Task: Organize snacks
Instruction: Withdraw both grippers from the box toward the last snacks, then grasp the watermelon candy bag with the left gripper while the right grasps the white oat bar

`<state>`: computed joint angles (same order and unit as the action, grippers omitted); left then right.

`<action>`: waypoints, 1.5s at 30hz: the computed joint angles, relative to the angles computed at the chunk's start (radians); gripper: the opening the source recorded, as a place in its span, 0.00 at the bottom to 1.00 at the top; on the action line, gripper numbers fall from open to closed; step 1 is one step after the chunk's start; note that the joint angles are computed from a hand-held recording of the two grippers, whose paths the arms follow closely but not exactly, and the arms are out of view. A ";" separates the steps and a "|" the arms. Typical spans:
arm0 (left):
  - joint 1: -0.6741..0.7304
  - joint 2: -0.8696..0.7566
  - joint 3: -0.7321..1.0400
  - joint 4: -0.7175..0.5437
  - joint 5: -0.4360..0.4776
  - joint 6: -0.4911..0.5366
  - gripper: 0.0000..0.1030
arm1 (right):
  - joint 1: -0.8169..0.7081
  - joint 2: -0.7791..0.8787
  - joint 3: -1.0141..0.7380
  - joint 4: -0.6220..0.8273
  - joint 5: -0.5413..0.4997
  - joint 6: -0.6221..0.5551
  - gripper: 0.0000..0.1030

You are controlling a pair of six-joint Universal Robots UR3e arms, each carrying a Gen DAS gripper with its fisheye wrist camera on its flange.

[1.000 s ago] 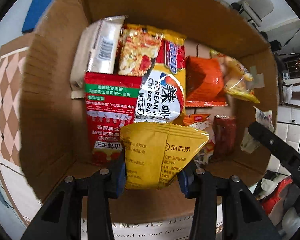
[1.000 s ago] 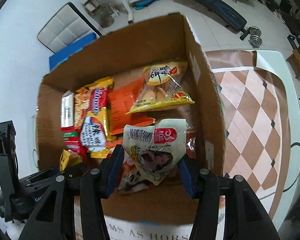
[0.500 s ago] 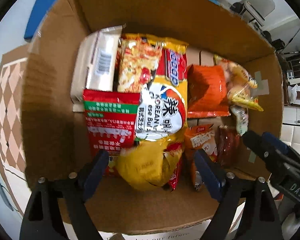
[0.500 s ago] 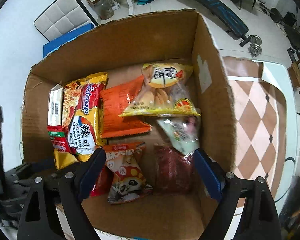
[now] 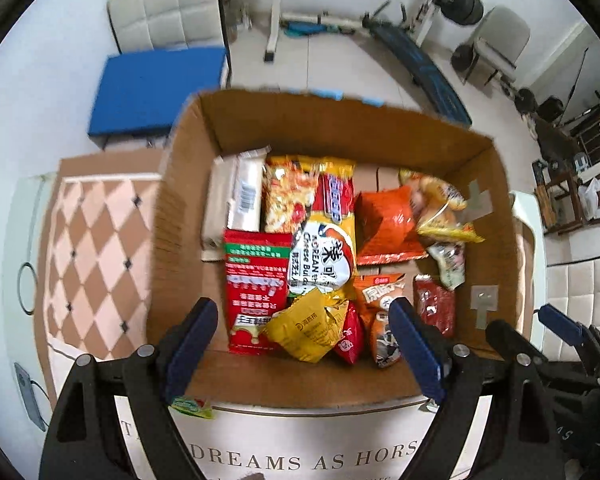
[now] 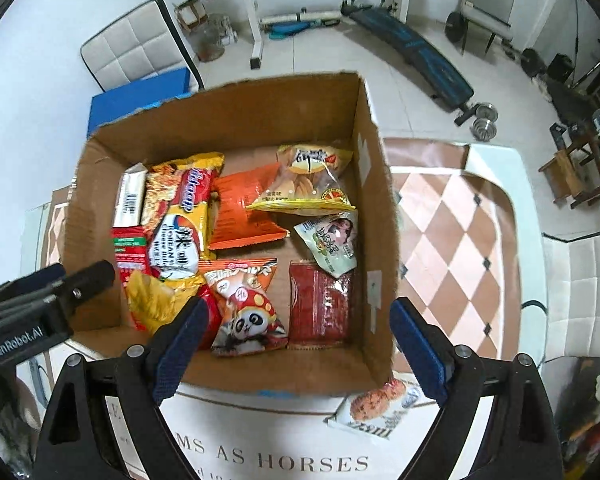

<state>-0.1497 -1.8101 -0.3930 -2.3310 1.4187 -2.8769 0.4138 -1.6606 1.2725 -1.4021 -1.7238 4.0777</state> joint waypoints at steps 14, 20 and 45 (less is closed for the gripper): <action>0.179 0.414 -0.292 0.051 -0.035 0.123 0.85 | 0.323 -0.027 -0.110 0.090 -0.082 0.401 0.93; 0.317 0.672 -0.684 0.075 0.002 0.203 0.85 | 0.356 -0.286 0.239 0.055 -0.041 0.672 0.93; 0.798 0.874 -1.250 0.193 0.045 0.390 0.85 | 0.281 -0.078 0.687 -0.467 0.207 0.430 0.72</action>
